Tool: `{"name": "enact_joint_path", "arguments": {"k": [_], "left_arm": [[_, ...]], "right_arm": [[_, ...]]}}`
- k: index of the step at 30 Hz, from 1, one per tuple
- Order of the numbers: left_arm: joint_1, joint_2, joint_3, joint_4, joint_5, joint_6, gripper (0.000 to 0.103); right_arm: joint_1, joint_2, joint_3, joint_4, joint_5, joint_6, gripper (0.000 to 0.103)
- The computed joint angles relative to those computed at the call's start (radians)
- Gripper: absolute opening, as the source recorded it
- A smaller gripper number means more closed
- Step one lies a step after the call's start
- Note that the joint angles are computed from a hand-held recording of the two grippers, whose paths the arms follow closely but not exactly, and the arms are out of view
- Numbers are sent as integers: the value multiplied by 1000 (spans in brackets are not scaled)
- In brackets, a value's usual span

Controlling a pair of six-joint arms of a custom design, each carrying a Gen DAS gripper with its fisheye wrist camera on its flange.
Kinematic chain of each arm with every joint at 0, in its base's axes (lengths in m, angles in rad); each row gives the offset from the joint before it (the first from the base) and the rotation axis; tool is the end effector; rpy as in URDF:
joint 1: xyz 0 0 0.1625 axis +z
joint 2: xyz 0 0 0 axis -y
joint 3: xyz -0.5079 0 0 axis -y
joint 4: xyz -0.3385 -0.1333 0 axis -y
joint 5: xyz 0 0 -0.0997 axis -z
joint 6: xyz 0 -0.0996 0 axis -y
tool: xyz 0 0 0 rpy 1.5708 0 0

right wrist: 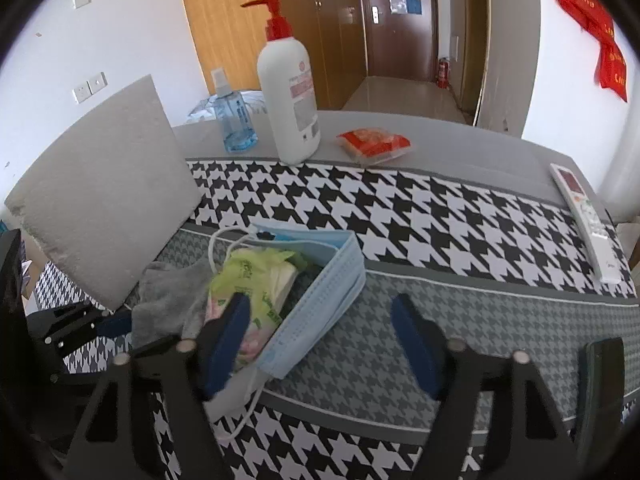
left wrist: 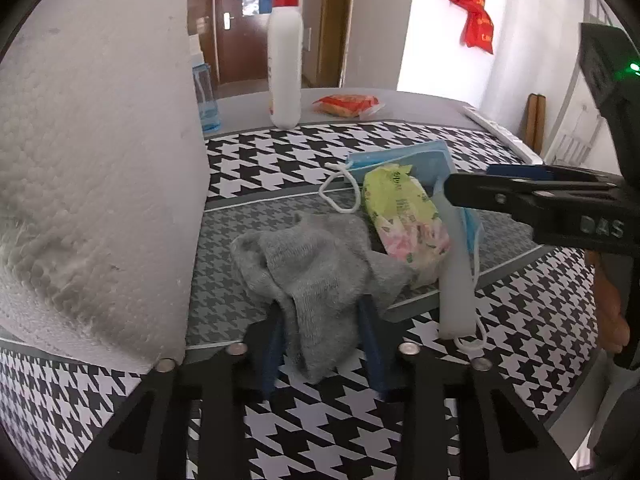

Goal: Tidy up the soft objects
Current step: 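Reach the left tool to the grey cloth and grasp it, then grasp the blue face mask with the right tool while the left tool lifts the cloth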

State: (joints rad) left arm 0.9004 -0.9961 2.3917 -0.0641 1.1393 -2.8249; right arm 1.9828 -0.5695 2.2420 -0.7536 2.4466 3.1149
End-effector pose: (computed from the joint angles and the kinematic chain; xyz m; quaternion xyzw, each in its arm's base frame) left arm -0.0242 -0.3122 0.1440 0.4370 0.8662 -0.1522 0.1887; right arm 0.1933 -0.3005 -0.0116 0.0542 -0.8669 0.3615 0.3388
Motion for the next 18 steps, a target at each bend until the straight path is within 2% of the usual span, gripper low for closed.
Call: {"name": "enact_joint_path", "arguments": {"k": [3,5,6,7,11,13,15,18], "left_arm": [[1,-7,0,0,3,0,20],[2,-10,0,1,5,3,17],[2,-13,1,1,7,5,15],[3,-14,0,3,11,7,14],[8,-20,-3,5,22,13,14],[9,-23,-2,4,26,16,14],[14,-29,-2,4,38,23,13],[21,-34,-3,10,54,31,11]], "right_arm": [[-13,-6,-4,12,6,29,71],[-28,-9,-9,34,-5,41,64],[-33,-7,-15,48,-8,45,55],[-38,-6,-17,56,-13,50,51],[-49,4,-28,65,-7,49,48],[-51,12,-38,78,8,57,39],[-59,11,-34,76,-13,56,27],[-71,14,-38,80,-32,66,16]]}}
